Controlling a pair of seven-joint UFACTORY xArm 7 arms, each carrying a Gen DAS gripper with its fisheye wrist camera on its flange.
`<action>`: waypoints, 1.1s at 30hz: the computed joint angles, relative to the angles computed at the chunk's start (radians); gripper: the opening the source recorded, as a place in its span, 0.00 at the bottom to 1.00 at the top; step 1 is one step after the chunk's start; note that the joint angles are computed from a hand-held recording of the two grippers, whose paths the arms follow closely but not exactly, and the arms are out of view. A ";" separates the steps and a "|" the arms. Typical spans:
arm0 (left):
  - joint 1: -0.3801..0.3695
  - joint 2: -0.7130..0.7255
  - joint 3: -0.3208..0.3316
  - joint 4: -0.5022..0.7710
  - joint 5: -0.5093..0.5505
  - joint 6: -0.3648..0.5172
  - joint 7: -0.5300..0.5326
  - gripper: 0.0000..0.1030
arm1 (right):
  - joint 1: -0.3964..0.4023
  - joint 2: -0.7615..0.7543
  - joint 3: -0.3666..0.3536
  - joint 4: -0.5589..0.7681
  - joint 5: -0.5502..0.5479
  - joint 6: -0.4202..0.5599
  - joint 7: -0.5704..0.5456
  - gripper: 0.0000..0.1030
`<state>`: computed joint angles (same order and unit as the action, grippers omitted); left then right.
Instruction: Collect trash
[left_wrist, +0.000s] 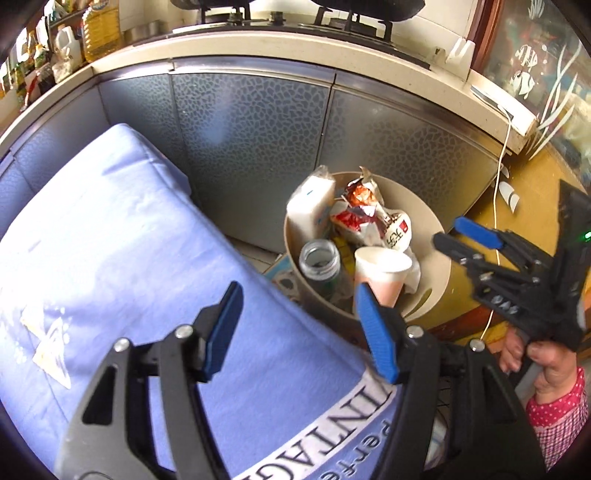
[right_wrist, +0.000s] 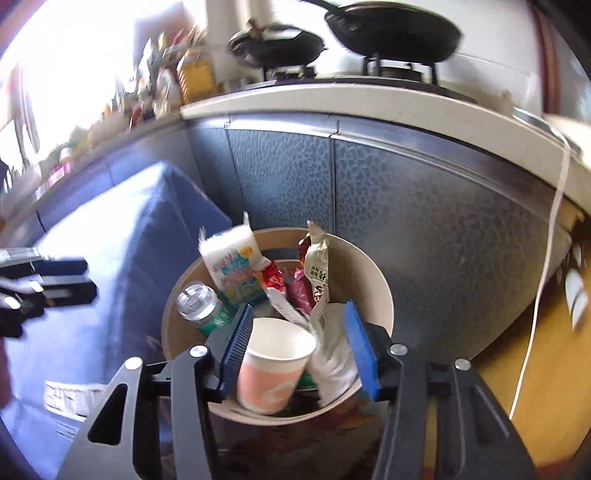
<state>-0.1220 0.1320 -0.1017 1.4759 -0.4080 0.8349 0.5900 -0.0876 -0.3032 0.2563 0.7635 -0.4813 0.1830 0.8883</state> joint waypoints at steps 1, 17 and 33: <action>0.002 -0.021 0.001 -0.028 -0.001 -0.019 0.011 0.59 | -0.001 -0.031 0.005 -0.031 0.021 -0.017 0.049 0.50; -0.027 -0.302 0.081 -0.345 -0.017 -0.193 0.095 0.74 | -0.108 -0.319 0.313 -0.141 0.124 0.055 0.609 0.54; -0.049 -0.400 0.142 -0.414 -0.068 -0.222 0.151 0.94 | -0.083 -0.299 0.336 -0.070 0.075 0.087 0.677 0.66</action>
<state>-0.1708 -0.2683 0.0402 1.0622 -0.4756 0.6134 0.7410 -0.1710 -0.6021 0.5921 0.6934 -0.4061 0.2702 1.5651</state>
